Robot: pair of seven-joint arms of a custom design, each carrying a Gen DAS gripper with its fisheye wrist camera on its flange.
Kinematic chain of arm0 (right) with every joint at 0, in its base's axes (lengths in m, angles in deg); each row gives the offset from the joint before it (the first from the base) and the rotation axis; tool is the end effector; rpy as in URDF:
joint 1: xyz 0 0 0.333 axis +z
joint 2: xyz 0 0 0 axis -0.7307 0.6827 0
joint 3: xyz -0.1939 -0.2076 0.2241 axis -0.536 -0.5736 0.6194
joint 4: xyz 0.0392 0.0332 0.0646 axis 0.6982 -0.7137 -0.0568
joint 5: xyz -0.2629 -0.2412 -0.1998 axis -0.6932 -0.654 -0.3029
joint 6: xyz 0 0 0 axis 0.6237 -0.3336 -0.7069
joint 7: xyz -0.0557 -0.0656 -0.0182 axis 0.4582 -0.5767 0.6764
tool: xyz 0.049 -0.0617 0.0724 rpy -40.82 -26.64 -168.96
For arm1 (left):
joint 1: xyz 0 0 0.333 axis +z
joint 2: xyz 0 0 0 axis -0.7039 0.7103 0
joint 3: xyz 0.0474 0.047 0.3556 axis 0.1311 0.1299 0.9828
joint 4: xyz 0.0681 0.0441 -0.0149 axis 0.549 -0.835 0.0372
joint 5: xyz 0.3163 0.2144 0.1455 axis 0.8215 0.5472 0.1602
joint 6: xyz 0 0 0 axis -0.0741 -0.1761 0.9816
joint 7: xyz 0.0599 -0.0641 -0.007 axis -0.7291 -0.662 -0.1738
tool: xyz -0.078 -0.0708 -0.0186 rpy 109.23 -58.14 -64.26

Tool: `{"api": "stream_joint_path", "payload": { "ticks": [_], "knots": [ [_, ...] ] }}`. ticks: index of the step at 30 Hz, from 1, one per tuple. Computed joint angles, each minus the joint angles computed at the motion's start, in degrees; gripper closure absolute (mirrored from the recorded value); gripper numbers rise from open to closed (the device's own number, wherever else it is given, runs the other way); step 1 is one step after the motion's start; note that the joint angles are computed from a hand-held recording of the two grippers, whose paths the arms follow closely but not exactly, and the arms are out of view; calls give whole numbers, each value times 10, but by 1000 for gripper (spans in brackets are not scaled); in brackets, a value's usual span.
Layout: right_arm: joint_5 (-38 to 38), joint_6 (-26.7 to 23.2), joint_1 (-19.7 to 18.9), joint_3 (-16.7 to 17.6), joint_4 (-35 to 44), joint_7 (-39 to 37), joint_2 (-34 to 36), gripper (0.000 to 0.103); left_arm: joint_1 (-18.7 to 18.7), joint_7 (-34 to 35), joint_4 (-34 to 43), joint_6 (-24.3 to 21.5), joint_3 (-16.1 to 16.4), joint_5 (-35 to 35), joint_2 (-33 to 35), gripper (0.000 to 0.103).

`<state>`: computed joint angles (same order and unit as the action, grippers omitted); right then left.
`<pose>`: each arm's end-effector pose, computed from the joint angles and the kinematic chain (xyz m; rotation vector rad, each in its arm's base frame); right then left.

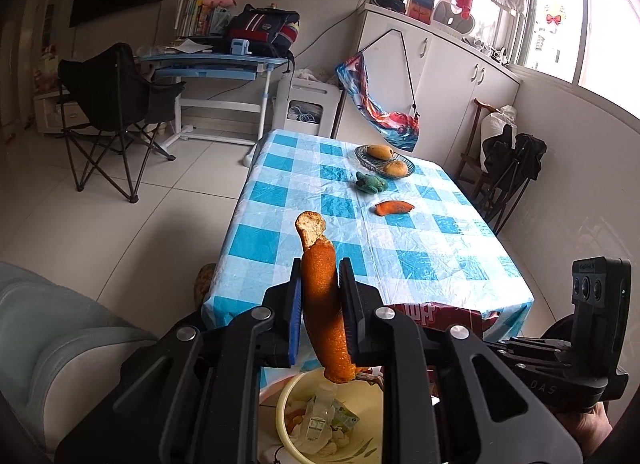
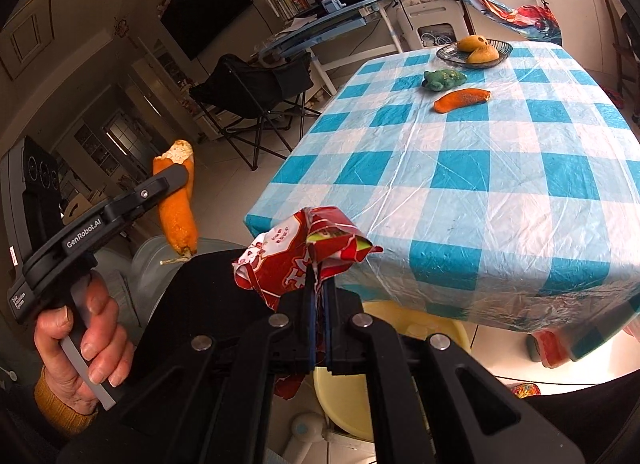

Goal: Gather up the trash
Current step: 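Carry the snack bag and peel over the yellow basin and open both tools, then move both open tools from the basin back over the table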

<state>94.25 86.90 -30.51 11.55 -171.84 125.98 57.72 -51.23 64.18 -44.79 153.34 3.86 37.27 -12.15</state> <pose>0.5970 0.2064 0.5140 -1.5353 1.6410 -0.1413 0.5953 -0.1157 0.5930 -1.5138 2.0097 -1.1819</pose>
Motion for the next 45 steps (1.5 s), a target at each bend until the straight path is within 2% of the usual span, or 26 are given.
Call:
{"api": "stream_joint_path", "payload": {
  "ticks": [3, 5, 7, 12, 18, 19, 22, 23, 32, 34, 37, 45],
  "knots": [
    [-64, -19, 7, -13, -5, 64, 2, 95, -1, -1, -13, -8, 1, 6, -6, 86],
    [-86, -24, 8, -16, -12, 94, 0, 87, -2, -9, -22, -16, 1, 19, -7, 86],
    [-106, -11, 10, -17, -22, 116, -5, 68, -3, -19, -29, -30, 1, 33, -7, 86],
    [-79, 26, 5, -10, -37, 109, -15, 61, -7, -30, -35, -56, -4, 70, -1, 86],
    [-44, 45, 1, -8, -43, 103, -20, 58, -6, -46, -35, -91, -10, 119, 7, 82],
    [-42, 48, 2, -8, -44, 103, -20, 57, -6, -49, -36, -88, -11, 126, 7, 79],
    [-35, 56, 2, -7, -47, 101, -22, 56, -8, -60, -44, -69, -13, 139, 3, 60],
    [-33, 59, 3, -7, -49, 100, -25, 56, -8, -59, -44, -66, -12, 137, 2, 58],
    [-2, 61, 0, -4, -39, 81, -22, 52, -9, -65, -40, -44, -9, 143, 2, 51],
    [-18, 62, -1, -10, -32, 91, -19, 49, -8, -66, -34, -38, -8, 140, 6, 50],
    [-90, 55, -2, -26, -17, 137, -12, 45, -1, -84, -15, -36, -8, 150, 19, 49],
    [-160, -8, -37, -41, 84, 179, 52, 45, 23, -157, 57, -32, -23, 209, 73, 46]
  ]
}}
